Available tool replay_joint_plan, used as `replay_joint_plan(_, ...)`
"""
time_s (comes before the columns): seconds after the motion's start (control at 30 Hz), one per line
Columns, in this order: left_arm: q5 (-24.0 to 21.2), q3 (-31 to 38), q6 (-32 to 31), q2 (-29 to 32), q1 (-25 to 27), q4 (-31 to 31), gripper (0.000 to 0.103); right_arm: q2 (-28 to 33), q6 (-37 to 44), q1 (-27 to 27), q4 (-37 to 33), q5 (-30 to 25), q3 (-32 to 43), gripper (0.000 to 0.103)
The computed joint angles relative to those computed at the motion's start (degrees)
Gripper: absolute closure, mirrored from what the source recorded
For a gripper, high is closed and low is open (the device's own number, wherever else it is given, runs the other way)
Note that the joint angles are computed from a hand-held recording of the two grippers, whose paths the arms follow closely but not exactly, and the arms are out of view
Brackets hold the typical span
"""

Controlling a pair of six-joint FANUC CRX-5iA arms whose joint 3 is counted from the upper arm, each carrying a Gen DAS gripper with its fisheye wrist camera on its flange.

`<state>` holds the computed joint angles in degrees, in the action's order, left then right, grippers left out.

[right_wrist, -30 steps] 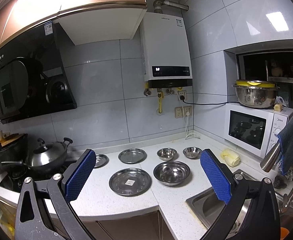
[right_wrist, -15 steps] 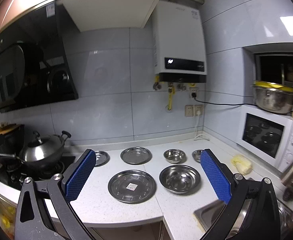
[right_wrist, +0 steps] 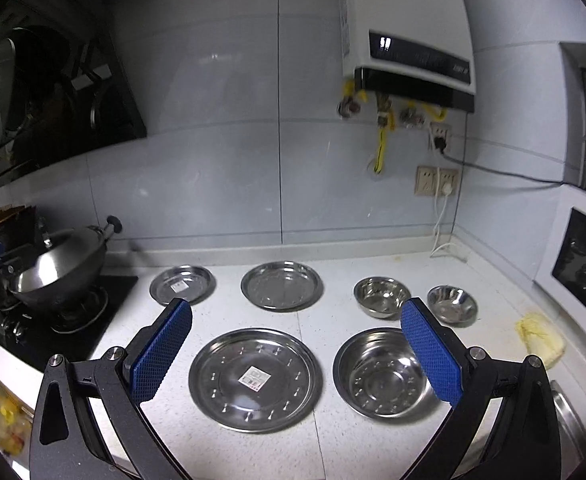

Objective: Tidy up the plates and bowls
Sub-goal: 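Move both tools down toward the large labeled steel plate's rim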

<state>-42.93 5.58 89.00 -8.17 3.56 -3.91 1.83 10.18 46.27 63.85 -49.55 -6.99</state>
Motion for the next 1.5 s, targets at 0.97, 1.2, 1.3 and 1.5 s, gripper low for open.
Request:
replay_joint_plan(0.97,-22.1,29.4,-18.9,38.3,-1.5,8.4,0.039,30.8,26.1,-6.8,-32.6,-14.0,35.5,0.001)
replay_joint_plan(1.2,-29.9,37.7,-15.9,44.4,-2.8,5.7,0.039,33.4,30.4,-8.7,-38.0,-17.1,38.8,0.001)
replay_joint_plan(1.3,-32.3,40.3,-14.8,46.2,-3.6,4.0,0.039,32.9,31.0,-9.6,-40.5,-17.1,38.3,0.001)
replay_joint_plan(1.5,-38.5,45.8,-13.4,50.2,-4.0,3.9,0.067,33.3,33.5,-10.7,-44.4,-16.9,39.2,0.001)
